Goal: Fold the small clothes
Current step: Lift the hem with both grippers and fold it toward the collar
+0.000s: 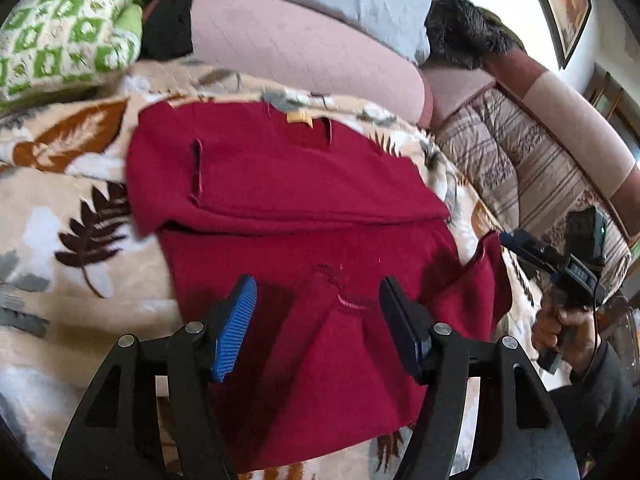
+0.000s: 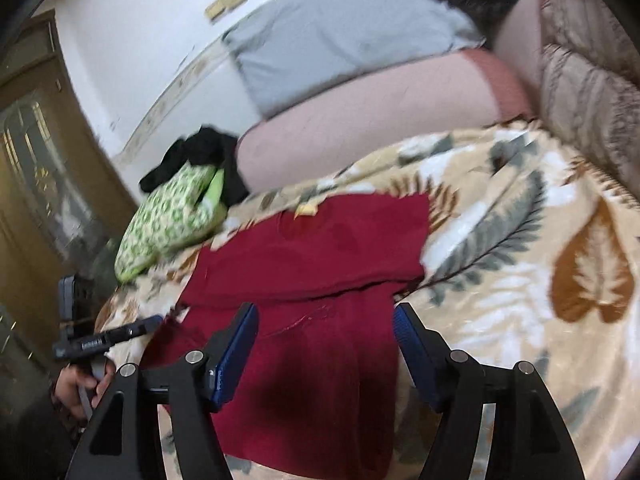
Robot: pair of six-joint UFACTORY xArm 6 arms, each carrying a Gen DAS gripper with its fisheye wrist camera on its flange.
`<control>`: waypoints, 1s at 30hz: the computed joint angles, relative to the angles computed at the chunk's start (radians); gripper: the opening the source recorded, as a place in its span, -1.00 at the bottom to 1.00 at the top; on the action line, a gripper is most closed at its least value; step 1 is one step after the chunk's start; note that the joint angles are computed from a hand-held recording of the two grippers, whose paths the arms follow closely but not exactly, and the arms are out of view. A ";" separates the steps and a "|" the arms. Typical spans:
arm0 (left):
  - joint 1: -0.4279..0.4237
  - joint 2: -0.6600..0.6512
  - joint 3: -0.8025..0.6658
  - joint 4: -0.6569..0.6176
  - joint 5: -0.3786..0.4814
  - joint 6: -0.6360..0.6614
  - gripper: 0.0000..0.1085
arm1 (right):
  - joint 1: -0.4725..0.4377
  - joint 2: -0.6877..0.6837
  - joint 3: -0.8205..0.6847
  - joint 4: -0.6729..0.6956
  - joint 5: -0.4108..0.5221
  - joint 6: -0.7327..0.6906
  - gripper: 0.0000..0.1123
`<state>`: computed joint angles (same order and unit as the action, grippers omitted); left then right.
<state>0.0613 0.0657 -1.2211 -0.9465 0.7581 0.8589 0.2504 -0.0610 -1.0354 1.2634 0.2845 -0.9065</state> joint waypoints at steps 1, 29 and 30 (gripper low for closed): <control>-0.003 0.004 -0.002 0.017 0.002 -0.007 0.18 | -0.007 0.013 -0.011 0.013 0.028 -0.013 0.20; -0.064 0.006 0.051 0.095 -0.467 -0.233 -0.88 | 0.073 0.103 -0.050 -0.245 -0.210 0.172 -0.87; -0.069 0.013 0.049 0.099 -0.486 -0.243 -0.88 | 0.080 0.116 -0.055 -0.300 -0.235 0.218 -0.87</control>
<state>-0.0081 0.0790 -1.1726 -0.8479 0.2725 0.6157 0.3308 0.0546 -1.0906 0.9639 0.0492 -0.6887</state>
